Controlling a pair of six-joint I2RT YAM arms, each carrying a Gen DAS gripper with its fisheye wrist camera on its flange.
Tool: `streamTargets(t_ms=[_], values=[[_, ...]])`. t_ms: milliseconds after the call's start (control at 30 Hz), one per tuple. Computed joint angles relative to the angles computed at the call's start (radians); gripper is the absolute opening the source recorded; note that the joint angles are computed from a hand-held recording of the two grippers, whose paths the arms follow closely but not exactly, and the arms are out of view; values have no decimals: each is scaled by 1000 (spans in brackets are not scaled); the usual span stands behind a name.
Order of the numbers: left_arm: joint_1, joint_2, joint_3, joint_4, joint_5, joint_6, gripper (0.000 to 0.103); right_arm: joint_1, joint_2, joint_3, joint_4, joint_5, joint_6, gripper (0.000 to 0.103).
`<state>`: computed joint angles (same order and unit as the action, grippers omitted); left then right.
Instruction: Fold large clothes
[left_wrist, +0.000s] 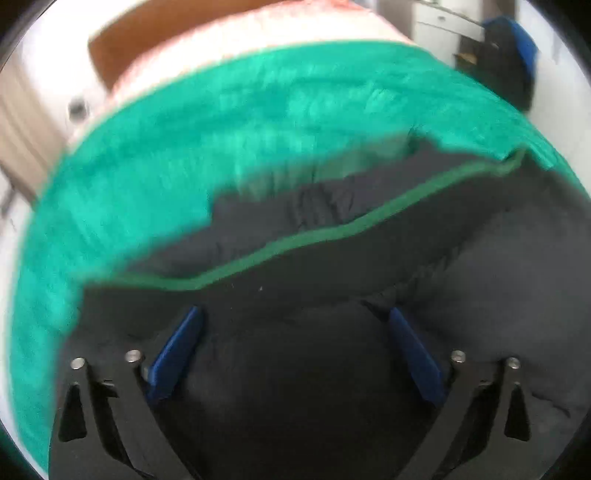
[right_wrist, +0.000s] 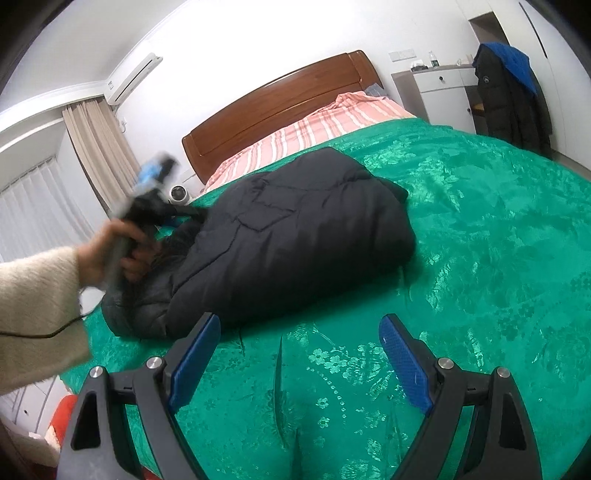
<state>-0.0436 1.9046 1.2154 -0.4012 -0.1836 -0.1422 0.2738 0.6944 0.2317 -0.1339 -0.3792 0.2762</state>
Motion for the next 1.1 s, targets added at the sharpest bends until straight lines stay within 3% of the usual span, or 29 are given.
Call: streamTargets(t_ms=[67,167,233,367,533,600,733,833,900,1100], values=[[-14,0,-27,45,-23,-11,103,-17,12,1,-2,-16,-4,87],[-50,-9,36,-53,-51,15,100,-50,34,0,7,-53,-9,87],[-17,-10,76,-66,-11,54,97,-67,54,2,21,-74,-8,87],[22,-14,166,-103,67,-9,98,-88,96,4,41,-110,-1,87],[51,252,391,-232,32,-56,103,-92,135,8,51,-111,-4,87],[59,268,364,-176,32,-72,103,-93,143,10,48,-110,-5,87],[50,234,341,-171,29,-60,100,-102,174,18,54,-118,-12,87],[53,91,225,-140,93,-27,95,-103,162,20,46,-118,-12,87],[44,-77,60,-83,137,0,96,-96,142,19,33,-111,-15,87],[-93,-499,-390,11,116,52,98,-57,130,17,29,-82,2,87]])
